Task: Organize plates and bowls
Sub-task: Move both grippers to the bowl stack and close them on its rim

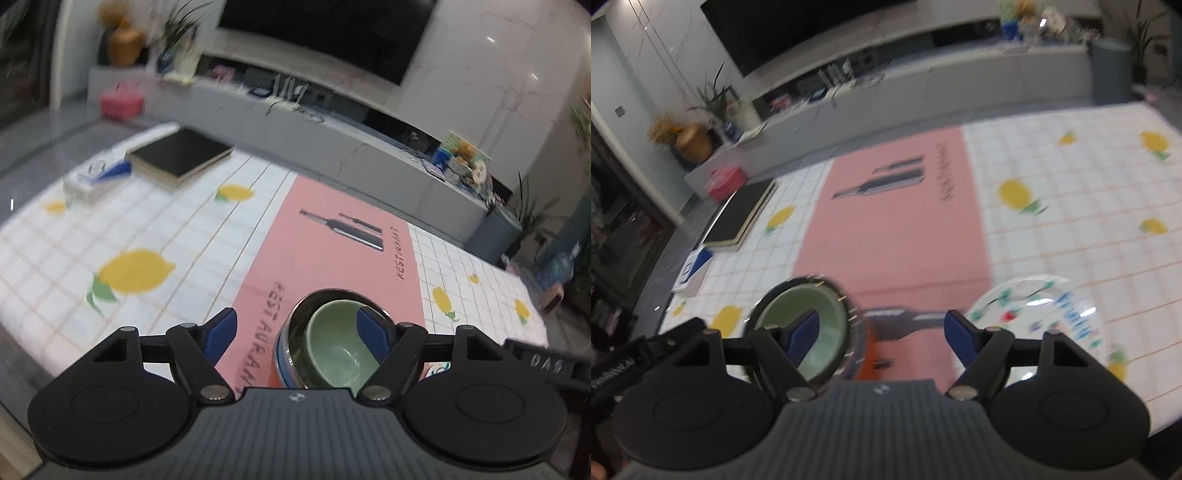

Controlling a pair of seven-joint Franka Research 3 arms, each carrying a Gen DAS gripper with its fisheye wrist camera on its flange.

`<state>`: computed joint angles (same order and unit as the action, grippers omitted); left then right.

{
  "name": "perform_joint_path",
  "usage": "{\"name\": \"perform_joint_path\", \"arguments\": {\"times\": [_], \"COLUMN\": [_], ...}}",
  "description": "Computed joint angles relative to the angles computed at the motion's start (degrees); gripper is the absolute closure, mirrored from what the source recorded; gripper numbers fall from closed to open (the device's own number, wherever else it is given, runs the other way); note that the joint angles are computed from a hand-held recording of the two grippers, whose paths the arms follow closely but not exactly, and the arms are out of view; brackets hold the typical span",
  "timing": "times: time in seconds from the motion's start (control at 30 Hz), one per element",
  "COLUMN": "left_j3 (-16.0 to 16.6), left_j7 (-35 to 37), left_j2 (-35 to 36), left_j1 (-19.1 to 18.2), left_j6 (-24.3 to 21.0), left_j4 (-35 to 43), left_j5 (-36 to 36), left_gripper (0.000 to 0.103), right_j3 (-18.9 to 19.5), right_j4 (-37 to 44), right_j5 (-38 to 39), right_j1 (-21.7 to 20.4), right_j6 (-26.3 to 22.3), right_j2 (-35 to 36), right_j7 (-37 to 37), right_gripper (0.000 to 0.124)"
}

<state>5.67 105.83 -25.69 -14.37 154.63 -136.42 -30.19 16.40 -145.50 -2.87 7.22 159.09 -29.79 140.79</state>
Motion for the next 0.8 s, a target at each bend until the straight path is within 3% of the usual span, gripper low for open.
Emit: {"name": "perform_joint_path", "arguments": {"times": [0.13, 0.33, 0.63, 0.8], "left_j3": [1.75, 0.43, -4.26, -5.91], "left_j7": [-0.63, -1.39, -1.20, -2.43], "left_j2": [2.98, 7.52, 11.91, 13.16], "left_j1": [0.11, 3.08, 7.60, 9.15], "left_j6": [-4.69, -12.00, -14.17, -14.79], "left_j4": [1.82, 5.07, 7.67, 8.37], "left_j5": [-4.13, -10.71, -11.84, -10.87], "left_gripper": [0.013, 0.013, 0.013, 0.025], "right_j3": [-2.05, -6.28, -8.85, -9.67], "right_j4": [3.01, 6.21, 8.28, 9.51], "right_j5": [3.69, 10.69, 15.25, 18.02], "right_j1": [3.39, 7.91, 9.23, 9.85], "right_j6": [-0.52, -3.43, -4.22, -4.52], "right_j2": [5.37, 11.26, 15.26, 17.12], "right_j7": [-1.50, -4.05, -6.78, -9.38], "right_gripper": [0.044, 0.047, 0.051, 0.055]}}
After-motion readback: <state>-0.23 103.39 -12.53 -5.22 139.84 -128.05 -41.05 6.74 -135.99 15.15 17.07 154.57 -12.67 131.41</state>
